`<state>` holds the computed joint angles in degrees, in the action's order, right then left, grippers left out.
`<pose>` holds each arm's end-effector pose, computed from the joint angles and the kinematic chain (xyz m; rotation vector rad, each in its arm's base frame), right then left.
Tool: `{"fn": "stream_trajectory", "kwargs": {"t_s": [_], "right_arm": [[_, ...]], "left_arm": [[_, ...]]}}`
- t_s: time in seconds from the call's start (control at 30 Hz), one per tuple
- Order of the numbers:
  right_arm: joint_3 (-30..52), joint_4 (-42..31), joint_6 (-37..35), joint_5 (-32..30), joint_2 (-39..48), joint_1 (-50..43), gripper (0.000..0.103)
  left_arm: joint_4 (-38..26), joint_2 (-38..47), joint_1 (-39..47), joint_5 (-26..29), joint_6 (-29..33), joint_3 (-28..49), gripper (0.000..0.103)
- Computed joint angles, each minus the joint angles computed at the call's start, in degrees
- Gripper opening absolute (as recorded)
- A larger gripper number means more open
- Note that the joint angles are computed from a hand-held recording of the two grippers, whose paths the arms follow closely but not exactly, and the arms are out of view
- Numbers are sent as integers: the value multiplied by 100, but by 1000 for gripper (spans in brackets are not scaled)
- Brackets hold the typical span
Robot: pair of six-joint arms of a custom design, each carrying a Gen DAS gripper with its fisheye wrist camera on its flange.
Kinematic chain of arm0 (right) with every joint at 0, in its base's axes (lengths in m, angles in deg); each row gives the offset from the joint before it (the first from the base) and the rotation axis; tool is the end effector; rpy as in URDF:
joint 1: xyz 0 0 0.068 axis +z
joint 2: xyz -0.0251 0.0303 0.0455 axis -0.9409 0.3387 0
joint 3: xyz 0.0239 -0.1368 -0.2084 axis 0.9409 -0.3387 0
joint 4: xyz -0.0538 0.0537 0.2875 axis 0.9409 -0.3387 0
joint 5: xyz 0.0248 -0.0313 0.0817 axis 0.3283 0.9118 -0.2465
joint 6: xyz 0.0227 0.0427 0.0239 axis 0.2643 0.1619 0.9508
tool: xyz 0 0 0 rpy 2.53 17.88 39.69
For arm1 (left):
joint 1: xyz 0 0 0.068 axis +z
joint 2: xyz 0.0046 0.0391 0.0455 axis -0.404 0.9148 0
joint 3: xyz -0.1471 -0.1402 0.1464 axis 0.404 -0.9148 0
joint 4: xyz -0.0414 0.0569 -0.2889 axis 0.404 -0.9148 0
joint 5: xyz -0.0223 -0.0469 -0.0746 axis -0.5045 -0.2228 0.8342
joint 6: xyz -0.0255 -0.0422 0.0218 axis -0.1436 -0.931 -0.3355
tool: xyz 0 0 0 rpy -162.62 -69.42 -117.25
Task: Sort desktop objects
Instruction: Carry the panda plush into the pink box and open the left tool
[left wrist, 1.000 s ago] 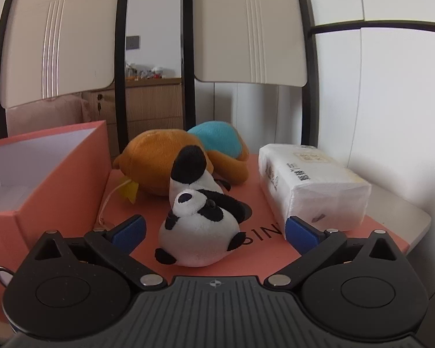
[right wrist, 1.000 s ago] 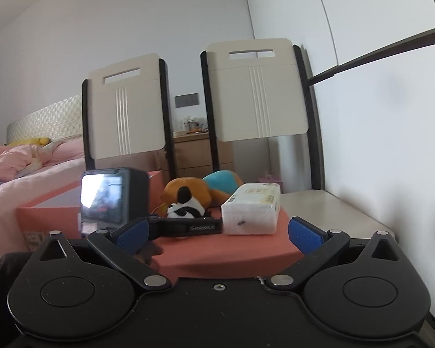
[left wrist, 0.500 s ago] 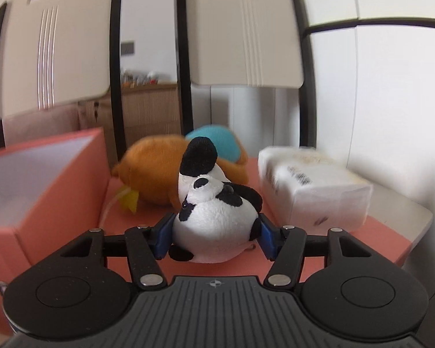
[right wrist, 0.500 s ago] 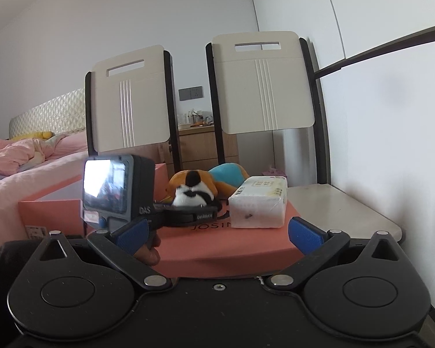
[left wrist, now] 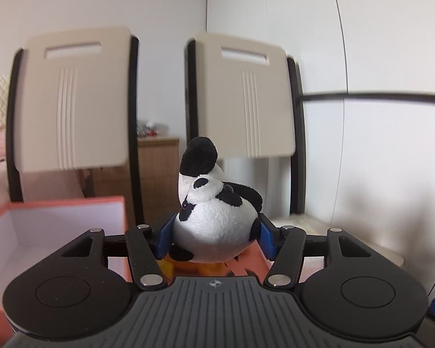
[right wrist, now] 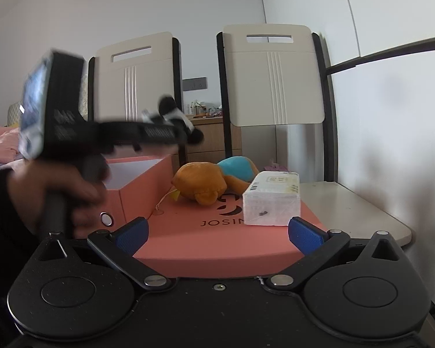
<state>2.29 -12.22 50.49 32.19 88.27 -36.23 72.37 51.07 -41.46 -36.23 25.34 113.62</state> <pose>0.1708 0.0855 0.1776 0.2704 1.8332 -0.0793 0.3488 -0.1214 0.1862 0.5368 1.7020 -0.4230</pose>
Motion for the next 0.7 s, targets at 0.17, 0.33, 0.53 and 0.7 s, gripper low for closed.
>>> {"fn": "stream_trajectory", "kwargs": {"t_s": [0.17, 0.33, 0.53, 0.7], "right_arm": [[274, 597, -4, -37, 840, 69, 102], [738, 1011, -66, -163, 1848, 106, 102], [1022, 1386, -100, -354, 2495, 250, 102], [1103, 1491, -68, -425, 2685, 337, 102]], "left_arm": [[-16, -268, 443, 148, -107, 60, 62], [-186, -128, 883, 237, 24, 267, 62], [-388, 403, 1235, 165, 203, 650, 62], [-540, 783, 1370, 70, 252, 894, 62]]}}
